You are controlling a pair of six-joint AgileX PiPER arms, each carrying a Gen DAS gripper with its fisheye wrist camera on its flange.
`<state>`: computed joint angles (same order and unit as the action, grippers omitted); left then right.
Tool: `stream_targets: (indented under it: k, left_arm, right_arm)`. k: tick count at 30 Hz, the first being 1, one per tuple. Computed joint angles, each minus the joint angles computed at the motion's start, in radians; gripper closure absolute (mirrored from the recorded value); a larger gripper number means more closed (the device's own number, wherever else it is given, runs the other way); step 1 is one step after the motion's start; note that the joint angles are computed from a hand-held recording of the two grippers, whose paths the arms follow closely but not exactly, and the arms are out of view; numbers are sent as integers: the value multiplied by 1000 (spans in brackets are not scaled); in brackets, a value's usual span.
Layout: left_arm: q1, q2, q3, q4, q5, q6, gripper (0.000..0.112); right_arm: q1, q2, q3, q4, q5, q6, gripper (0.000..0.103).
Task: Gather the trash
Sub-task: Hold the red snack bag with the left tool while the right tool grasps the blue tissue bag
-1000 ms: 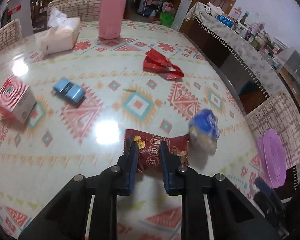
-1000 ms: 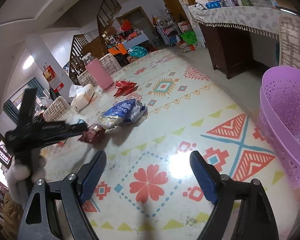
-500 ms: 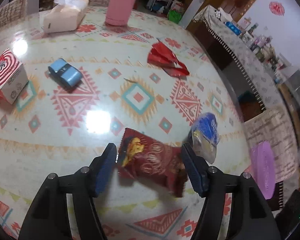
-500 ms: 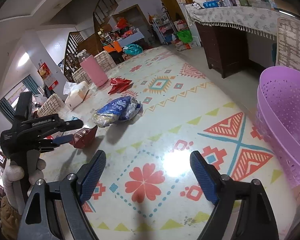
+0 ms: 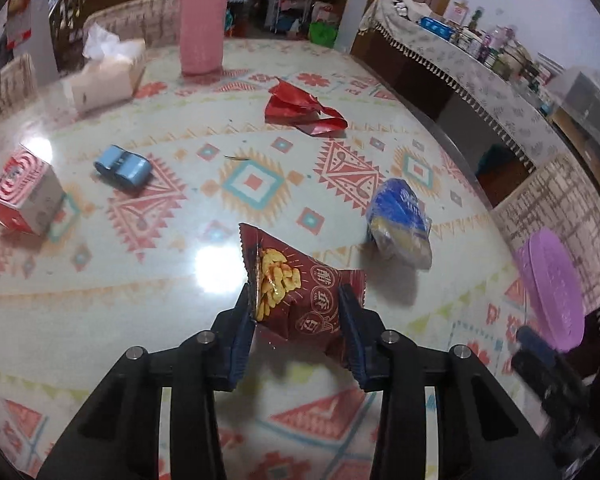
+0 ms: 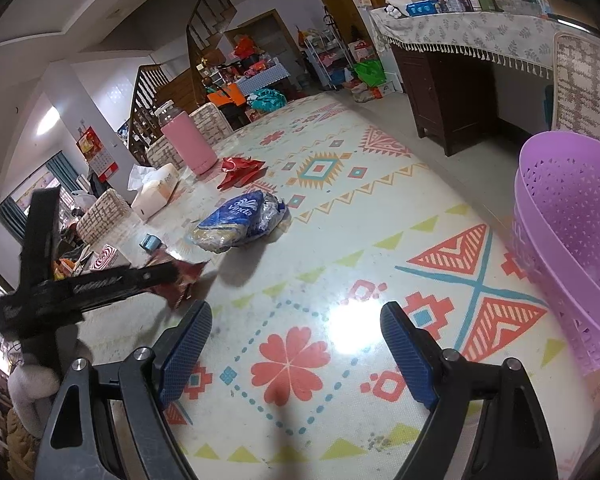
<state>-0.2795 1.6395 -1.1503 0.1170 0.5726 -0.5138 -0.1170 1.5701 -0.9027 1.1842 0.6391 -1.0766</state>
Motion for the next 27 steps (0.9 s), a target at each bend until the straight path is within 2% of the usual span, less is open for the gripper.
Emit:
stream_targets:
  k: [5,10,15,17,20,22,27]
  left_arm:
    - [31,-69,96,-23,-44,47,73]
    - [107,-81,146,-218,-97,232,73]
    - [127,-99,184,-275,-129,306,71]
    - [145,-100,199,-335,-141,368,69]
    - [193,-97,210,-506,-130,522,69]
    - [210,-95,213,-566,-123,573,69]
    - [231,-91,223,-657,-117,650,69]
  right_arm:
    - [6,0,-3,-18,-6,15,13]
    - [27,13,-24,-87,-19,93,13]
    - [40,-6,-12,-114,-73,140,13]
    - [75,-18,-18,-189,-128,217,13]
    - [137,-3,-73,-342,-176,362,13]
    - [172,43,-176,-460,-135,494,13]
    - [233,239,-502,-602,53,753,13]
